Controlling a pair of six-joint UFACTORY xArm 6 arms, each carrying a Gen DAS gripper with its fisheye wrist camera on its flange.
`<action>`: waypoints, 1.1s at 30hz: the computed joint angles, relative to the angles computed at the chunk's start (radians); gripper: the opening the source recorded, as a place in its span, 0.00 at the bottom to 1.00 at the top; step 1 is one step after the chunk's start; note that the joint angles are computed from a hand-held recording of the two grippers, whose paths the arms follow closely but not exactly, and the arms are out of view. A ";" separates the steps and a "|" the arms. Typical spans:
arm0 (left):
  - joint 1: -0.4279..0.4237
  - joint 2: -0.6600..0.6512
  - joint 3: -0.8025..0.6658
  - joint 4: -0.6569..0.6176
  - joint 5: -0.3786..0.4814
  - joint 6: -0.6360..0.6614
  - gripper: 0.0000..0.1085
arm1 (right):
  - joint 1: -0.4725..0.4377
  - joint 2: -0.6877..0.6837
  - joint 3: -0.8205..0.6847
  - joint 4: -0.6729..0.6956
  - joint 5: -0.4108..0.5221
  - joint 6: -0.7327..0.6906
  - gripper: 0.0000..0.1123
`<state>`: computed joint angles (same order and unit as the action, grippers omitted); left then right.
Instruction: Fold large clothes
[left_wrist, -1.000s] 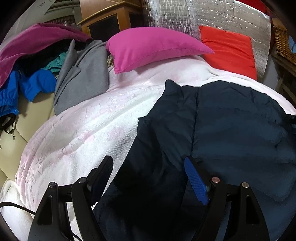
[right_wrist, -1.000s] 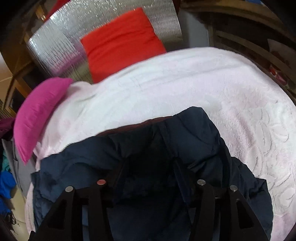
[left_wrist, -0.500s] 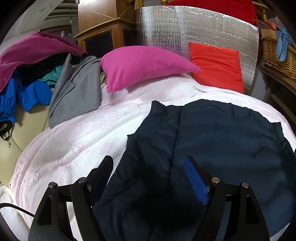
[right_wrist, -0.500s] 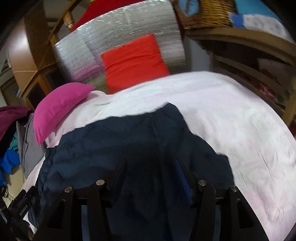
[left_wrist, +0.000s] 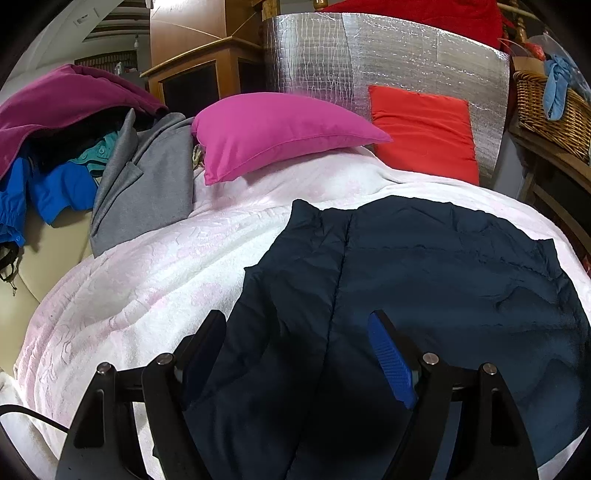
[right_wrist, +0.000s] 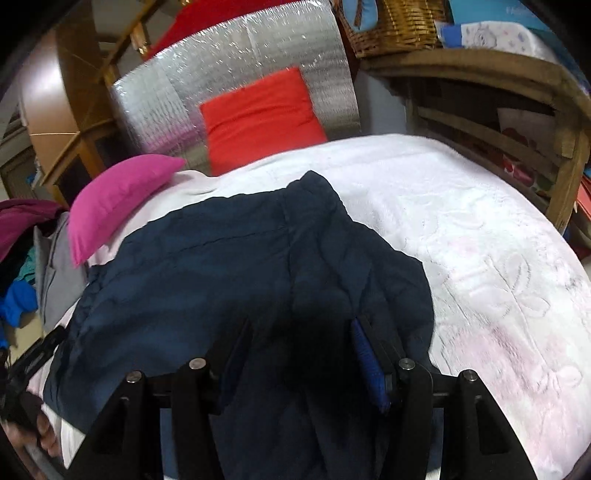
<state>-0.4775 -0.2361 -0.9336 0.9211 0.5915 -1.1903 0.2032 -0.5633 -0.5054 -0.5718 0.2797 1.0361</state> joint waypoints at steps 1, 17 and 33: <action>-0.001 -0.001 0.001 0.002 0.001 -0.002 0.73 | 0.001 -0.021 0.015 -0.007 -0.005 0.003 0.53; 0.012 -0.009 0.022 -0.171 0.009 0.163 0.73 | 0.031 -0.127 0.081 0.310 0.051 -0.219 0.58; 0.150 -0.359 0.367 -0.638 -0.053 0.236 0.73 | -0.018 -0.399 0.301 1.196 0.123 -0.685 0.70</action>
<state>-0.3277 -0.5950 -0.5664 0.2834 0.5382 -0.9540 0.1856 -0.9622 -0.2047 0.6245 0.4030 0.3515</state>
